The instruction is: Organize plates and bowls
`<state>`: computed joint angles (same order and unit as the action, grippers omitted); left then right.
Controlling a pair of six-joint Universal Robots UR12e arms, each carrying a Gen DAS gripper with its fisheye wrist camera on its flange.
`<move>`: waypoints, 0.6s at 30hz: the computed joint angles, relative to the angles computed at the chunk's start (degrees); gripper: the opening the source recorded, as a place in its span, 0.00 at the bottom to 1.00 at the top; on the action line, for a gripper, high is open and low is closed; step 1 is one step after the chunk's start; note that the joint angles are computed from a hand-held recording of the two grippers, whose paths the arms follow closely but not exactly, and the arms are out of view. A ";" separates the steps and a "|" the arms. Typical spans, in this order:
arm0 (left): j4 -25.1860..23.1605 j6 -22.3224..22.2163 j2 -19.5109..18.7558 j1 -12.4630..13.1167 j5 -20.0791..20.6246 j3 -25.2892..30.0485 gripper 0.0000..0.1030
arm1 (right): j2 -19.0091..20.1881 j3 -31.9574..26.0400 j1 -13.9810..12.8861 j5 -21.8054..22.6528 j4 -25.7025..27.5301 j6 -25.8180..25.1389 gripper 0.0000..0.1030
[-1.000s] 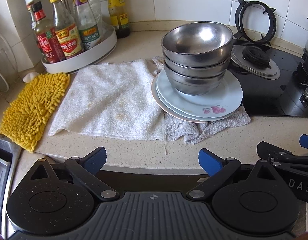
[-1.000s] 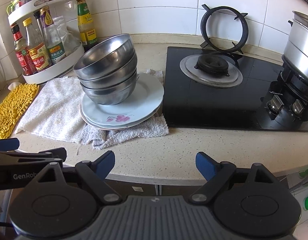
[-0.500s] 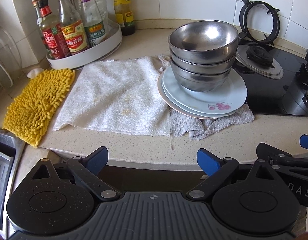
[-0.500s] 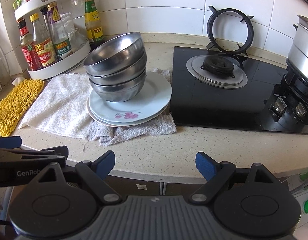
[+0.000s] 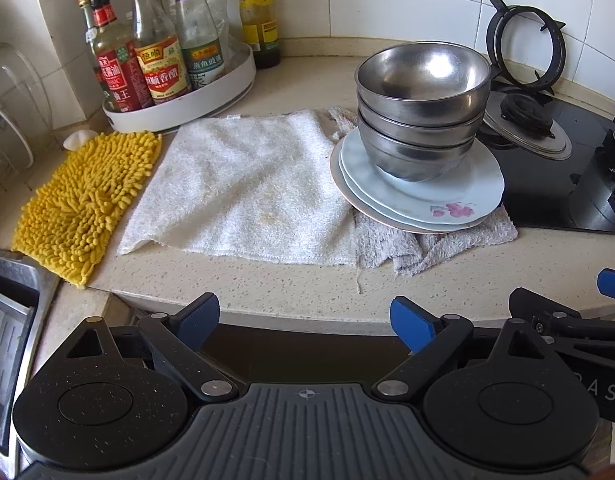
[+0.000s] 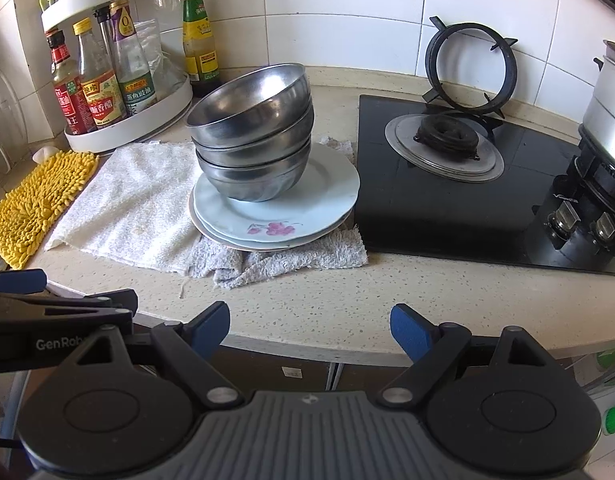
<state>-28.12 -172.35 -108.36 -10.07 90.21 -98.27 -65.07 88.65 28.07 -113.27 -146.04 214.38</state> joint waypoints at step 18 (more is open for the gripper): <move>2.21 0.20 0.71 0.06 -0.49 -1.01 0.91 | -0.43 0.86 0.41 -1.16 -1.99 -0.77 0.91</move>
<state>-25.92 -172.16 -107.65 -10.01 89.72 -99.28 -65.50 89.50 28.47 -114.43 -148.03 213.61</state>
